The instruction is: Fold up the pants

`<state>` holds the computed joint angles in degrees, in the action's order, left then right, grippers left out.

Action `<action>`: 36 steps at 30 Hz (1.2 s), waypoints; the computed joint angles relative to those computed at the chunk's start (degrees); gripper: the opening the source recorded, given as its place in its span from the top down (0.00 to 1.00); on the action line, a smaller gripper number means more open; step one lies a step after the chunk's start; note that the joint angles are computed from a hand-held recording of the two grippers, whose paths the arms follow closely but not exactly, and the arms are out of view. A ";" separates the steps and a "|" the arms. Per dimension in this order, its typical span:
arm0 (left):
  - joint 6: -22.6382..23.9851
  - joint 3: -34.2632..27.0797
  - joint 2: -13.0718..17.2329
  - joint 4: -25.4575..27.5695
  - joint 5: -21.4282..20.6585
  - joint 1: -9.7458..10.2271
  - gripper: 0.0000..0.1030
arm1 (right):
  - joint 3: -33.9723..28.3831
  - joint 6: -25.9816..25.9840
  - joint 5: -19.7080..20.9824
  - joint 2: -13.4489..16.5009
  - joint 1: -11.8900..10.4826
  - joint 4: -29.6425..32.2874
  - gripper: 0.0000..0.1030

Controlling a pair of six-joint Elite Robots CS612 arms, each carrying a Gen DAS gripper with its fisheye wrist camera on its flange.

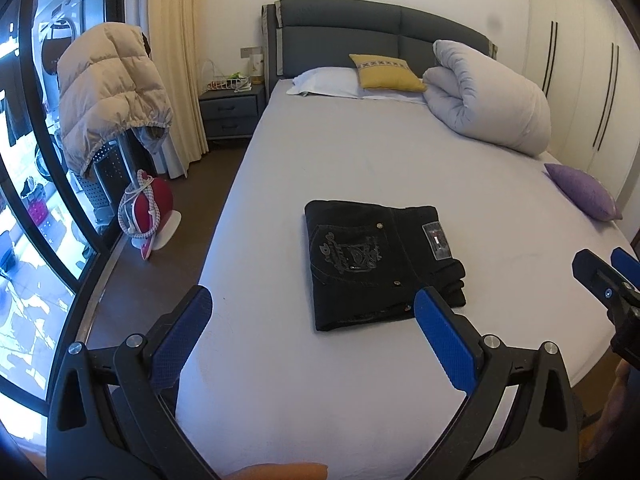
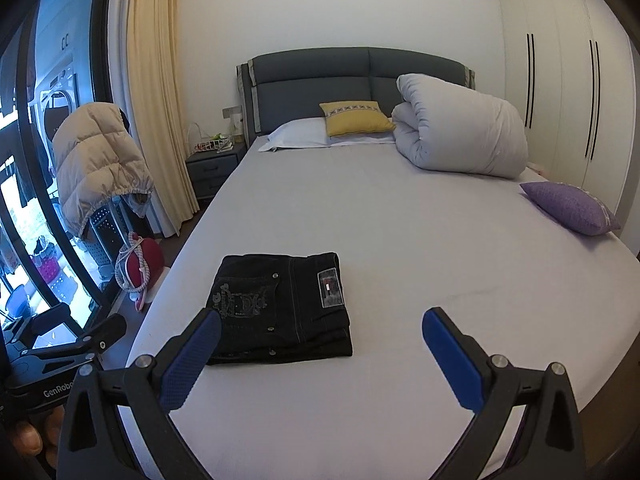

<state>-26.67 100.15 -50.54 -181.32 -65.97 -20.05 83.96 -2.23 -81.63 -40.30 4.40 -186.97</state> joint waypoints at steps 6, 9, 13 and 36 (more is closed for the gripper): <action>-0.28 -0.34 0.37 0.72 -0.45 -0.02 0.00 | -0.04 -0.32 0.10 -0.15 -0.05 1.00 0.00; -0.22 -0.34 0.41 0.71 -0.57 -0.03 0.00 | 0.04 -0.39 0.11 -0.23 -0.09 1.33 0.00; -0.46 -0.42 0.54 0.79 -0.73 0.01 0.00 | 0.13 -0.56 0.25 -0.42 -0.13 1.95 0.00; -0.54 -0.39 0.98 0.84 -1.10 0.05 0.00 | 0.16 -0.99 0.23 -0.44 -0.12 3.27 0.00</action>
<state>-27.21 99.76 -49.56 -180.48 -67.07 -19.99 84.12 -3.23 -81.40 -40.74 4.28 -183.69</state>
